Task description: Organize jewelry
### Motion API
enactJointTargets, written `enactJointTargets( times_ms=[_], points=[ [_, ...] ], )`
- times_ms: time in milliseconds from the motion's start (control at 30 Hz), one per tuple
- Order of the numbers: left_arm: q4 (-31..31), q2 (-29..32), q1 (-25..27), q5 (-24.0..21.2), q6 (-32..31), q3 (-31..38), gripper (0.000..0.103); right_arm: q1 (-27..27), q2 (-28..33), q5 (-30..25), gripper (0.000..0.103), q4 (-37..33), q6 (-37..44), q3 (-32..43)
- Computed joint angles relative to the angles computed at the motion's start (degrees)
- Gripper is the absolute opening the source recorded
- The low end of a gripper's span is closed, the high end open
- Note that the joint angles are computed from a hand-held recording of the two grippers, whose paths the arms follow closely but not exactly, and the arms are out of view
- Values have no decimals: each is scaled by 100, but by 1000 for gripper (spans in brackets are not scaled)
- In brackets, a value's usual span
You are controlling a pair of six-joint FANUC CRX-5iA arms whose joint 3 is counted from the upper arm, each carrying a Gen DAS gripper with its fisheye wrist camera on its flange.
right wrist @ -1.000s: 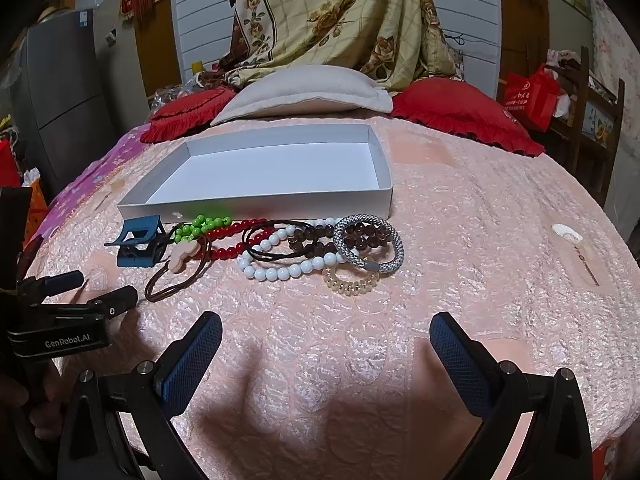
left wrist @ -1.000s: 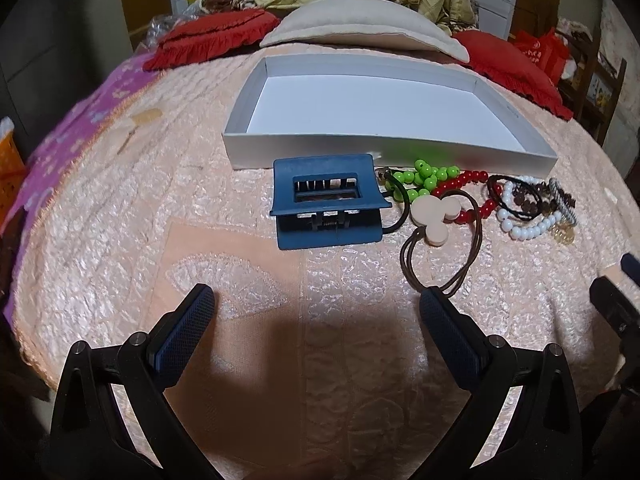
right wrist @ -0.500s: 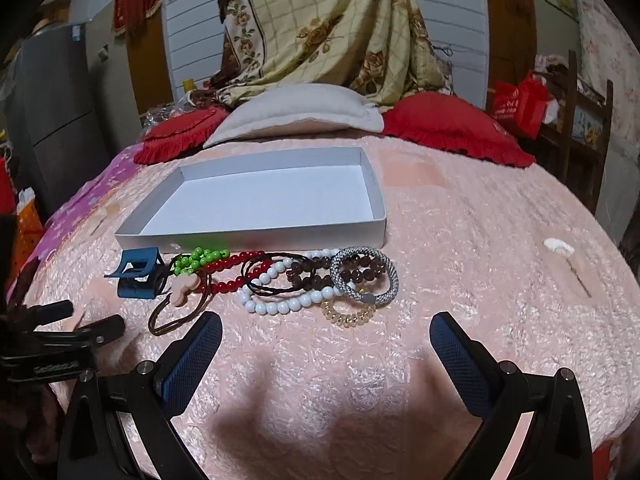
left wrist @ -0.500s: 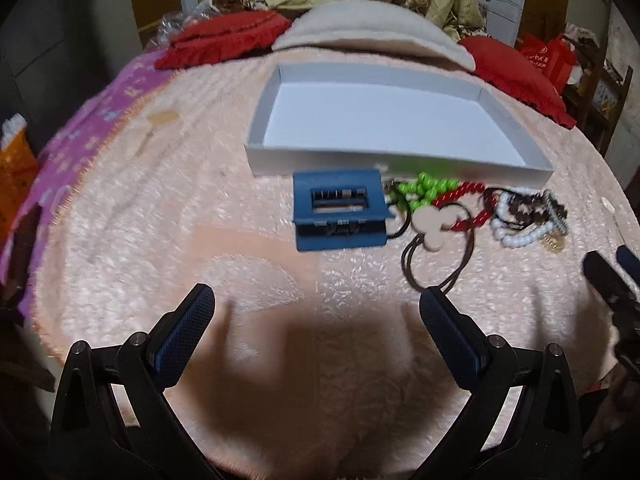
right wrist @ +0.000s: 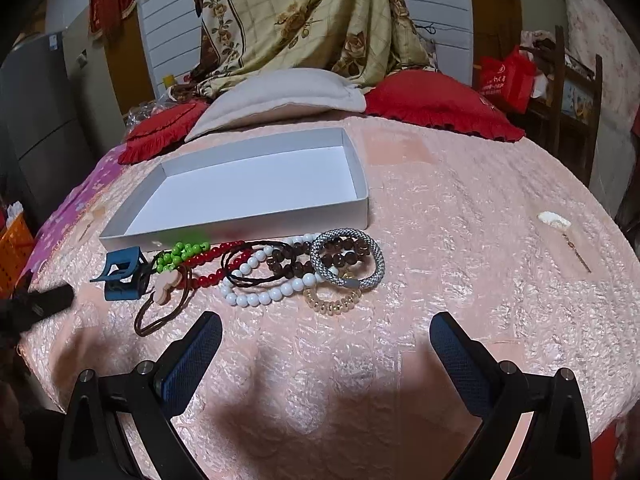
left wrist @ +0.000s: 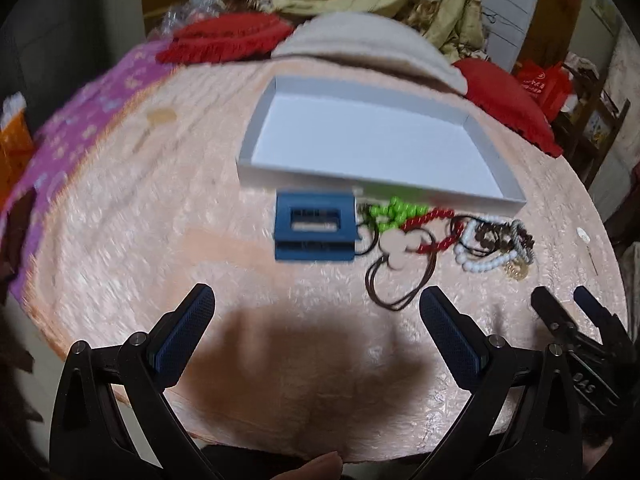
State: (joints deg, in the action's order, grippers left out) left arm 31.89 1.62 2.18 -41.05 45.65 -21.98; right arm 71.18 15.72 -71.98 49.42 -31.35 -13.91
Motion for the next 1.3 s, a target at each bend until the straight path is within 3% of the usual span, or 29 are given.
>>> enactJointTargets(
  times_ms=[100, 167, 367, 767, 967, 1167, 1300],
  points=[
    [-331, -52, -124, 304, 225, -73, 103, 30, -38, 41, 103, -6, -8, -46],
    [35, -142, -124, 506, -131, -295, 103, 72, -58, 40, 103, -12, 22, -75],
    [106, -239, -172, 804, -341, -452, 103, 119, -113, -103, 103, -55, -80, -146],
    [103, -255, -102, 775, -419, -388, 103, 48, 8, 43, 103, 185, 79, -46],
    [660, 199, 273, 229, -812, -37, 103, 0, -26, 157, 103, 164, -30, -49],
    [624, 790, 253, -425, -984, 406, 103, 31, -76, 274, 103, 350, 8, -125],
    [629, 793, 130, -434, -1192, 369, 103, 62, -178, 282, 103, 272, -165, -257]
  ],
)
